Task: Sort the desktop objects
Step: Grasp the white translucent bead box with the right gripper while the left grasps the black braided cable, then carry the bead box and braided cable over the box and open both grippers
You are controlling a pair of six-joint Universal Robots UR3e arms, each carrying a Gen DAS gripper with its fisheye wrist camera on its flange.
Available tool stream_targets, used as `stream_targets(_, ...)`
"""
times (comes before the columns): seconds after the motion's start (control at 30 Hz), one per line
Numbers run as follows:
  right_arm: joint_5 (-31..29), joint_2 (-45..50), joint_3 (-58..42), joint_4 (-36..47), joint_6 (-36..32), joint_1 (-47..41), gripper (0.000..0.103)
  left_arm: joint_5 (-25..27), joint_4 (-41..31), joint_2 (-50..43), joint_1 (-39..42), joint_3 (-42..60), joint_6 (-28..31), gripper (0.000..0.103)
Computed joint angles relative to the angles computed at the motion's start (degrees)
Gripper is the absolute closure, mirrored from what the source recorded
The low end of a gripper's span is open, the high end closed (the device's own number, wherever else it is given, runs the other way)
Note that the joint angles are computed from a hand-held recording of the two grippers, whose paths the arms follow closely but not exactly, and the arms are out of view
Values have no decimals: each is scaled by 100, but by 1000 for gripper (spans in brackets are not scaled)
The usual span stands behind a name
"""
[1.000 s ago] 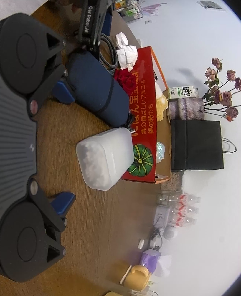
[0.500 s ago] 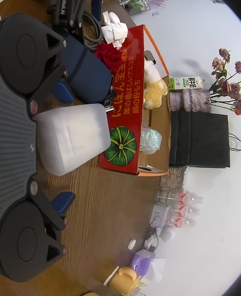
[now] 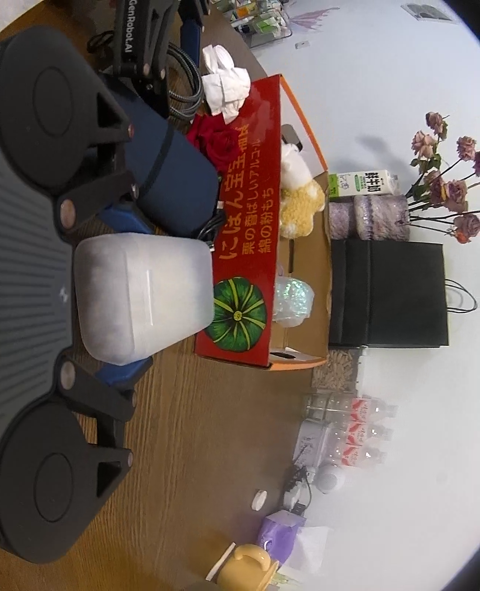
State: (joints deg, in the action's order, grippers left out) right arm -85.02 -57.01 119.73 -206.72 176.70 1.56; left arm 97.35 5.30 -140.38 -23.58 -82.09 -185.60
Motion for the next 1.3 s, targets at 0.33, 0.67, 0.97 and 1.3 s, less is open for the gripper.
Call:
stream_targets(0.33, 147, -246, 425, -513, 2, -46, 38, -24, 561, 335, 28, -520, 84, 14)
stream_targets(0.67, 156, -445, 618, -813, 18, -19, 38, -138, 958, 561, 92, -837, 89, 14)
stream_targets(0.97, 290, -878, 538, -913, -25, -50, 38, -280, 1279, 855, 211, -824, 194, 14)
stream_targets(1.3, 31, -412, -1379, 46, 26, 227, 38, -435, 478, 304, 425, 1213, 245, 14)
